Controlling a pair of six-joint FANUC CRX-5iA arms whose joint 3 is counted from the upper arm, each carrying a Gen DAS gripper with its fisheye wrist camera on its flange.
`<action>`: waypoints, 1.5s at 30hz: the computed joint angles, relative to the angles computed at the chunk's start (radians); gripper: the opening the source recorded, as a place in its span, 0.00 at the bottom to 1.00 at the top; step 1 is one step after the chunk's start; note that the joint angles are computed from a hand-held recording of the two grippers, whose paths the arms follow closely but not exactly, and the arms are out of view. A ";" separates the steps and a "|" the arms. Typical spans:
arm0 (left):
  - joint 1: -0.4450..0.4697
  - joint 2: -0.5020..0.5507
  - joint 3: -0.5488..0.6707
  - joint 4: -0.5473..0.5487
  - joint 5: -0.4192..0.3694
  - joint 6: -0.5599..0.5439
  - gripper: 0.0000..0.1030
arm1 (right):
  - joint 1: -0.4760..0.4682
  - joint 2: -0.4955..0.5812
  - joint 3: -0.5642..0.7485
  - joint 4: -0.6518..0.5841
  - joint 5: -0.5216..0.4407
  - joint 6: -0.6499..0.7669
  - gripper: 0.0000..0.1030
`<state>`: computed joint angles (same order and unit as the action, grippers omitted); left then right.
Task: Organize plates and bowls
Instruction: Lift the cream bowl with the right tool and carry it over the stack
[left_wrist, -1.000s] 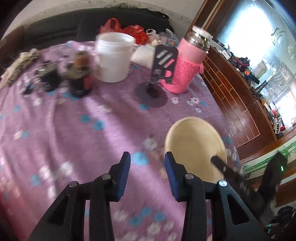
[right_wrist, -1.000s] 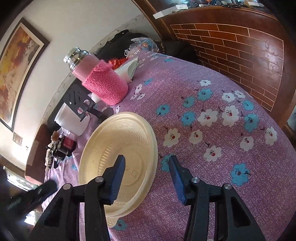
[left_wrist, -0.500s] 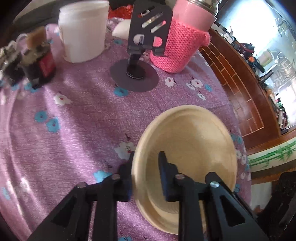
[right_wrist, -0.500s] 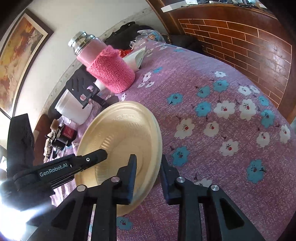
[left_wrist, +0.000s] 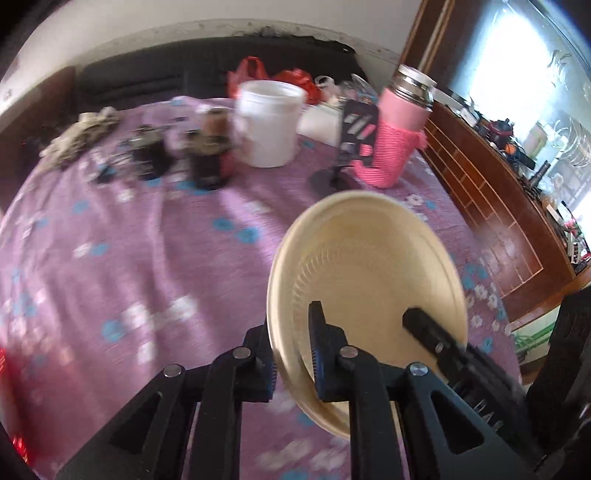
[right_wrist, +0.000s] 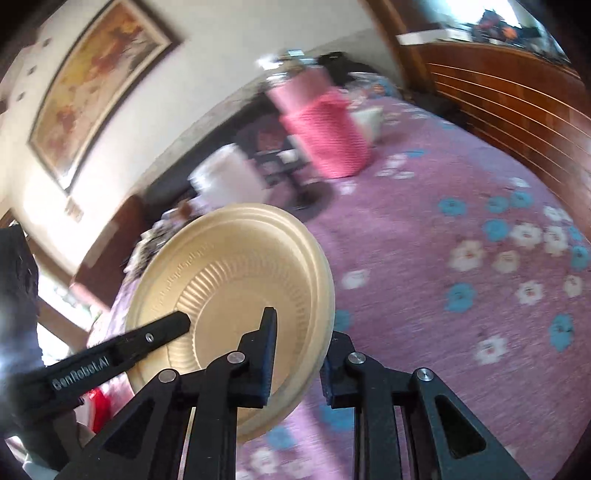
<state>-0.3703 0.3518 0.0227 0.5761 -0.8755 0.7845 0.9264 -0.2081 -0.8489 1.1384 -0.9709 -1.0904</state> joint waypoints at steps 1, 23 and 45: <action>0.022 -0.022 -0.026 0.005 0.005 -0.015 0.15 | -0.001 0.011 0.010 0.016 0.011 0.012 0.21; 0.331 -0.334 -0.400 0.303 0.144 -0.399 0.16 | 0.106 0.293 0.368 0.066 0.042 0.246 0.22; 0.548 -0.163 -0.185 0.273 0.207 -0.344 0.16 | 0.045 0.754 1.110 -0.223 0.066 0.858 0.24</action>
<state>0.1775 0.1888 -0.1623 0.8489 -0.6685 0.4404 0.9719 0.5460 0.2611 0.9158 -0.9045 -0.2320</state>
